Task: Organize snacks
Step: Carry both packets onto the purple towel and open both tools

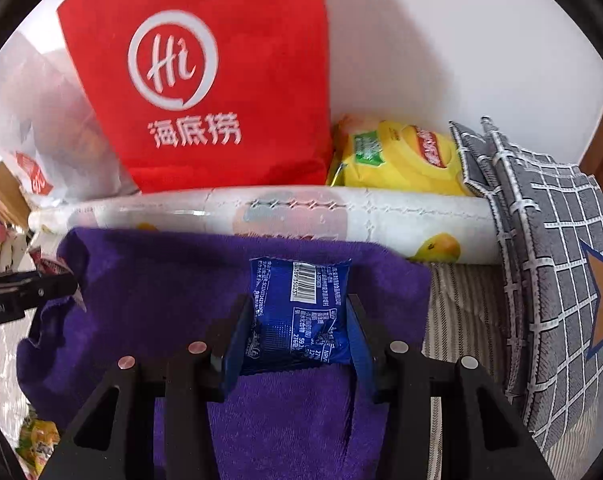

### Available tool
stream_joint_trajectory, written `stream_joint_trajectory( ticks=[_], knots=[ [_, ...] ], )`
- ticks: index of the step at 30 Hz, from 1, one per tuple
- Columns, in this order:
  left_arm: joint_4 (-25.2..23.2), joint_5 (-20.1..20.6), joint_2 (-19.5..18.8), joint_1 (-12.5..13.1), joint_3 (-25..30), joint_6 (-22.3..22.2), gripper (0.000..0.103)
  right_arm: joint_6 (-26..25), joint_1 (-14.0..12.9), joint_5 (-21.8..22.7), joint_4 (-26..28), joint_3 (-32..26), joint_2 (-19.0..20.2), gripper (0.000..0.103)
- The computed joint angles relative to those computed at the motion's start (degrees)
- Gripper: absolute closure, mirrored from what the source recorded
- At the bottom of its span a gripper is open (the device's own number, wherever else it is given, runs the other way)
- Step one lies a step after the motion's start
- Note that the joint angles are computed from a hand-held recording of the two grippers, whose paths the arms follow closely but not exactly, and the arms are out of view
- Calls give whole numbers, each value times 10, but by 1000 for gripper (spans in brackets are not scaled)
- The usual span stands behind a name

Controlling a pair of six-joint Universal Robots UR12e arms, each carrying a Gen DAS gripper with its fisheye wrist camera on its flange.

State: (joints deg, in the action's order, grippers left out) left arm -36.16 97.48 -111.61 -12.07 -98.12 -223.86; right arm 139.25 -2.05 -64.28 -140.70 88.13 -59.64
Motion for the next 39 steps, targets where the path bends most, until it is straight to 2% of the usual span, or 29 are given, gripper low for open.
stream_joint_trajectory(
  ticks=[4,8,14,21,24,27,29,31,32,35,39],
  knots=[
    [-12,-8,-3,2,3,-2,55,-16,2,-6,17,-2,1,58],
    [-28,-23,-6,5,6,-5,55,-16,3,-3,69,-19,9,58],
    [-27,-30,-5,7,3,-8,55,-12,6,-15,78,-26,14,58],
    [-26,-43,-7,8,5,-3,55,-19,11,-22,63,-21,13,57],
    [-27,-44,-8,6,6,0,55,-21,10,-18,64,-21,11,48],
    [-26,-47,-8,6,8,5,52,-16,6,-4,65,-22,8,46],
    [-19,-48,-7,6,8,7,42,-10,4,7,59,-20,3,43],
    [-13,-39,-6,3,9,9,31,0,-1,19,39,-13,-4,33],
    [-13,-32,-6,1,11,11,29,7,-2,25,26,-9,-6,31],
    [-18,-23,-5,-4,16,18,28,26,-8,46,-10,2,-15,26],
    [-12,7,-2,-12,19,23,28,35,-13,51,-38,12,-25,20]
  ],
)
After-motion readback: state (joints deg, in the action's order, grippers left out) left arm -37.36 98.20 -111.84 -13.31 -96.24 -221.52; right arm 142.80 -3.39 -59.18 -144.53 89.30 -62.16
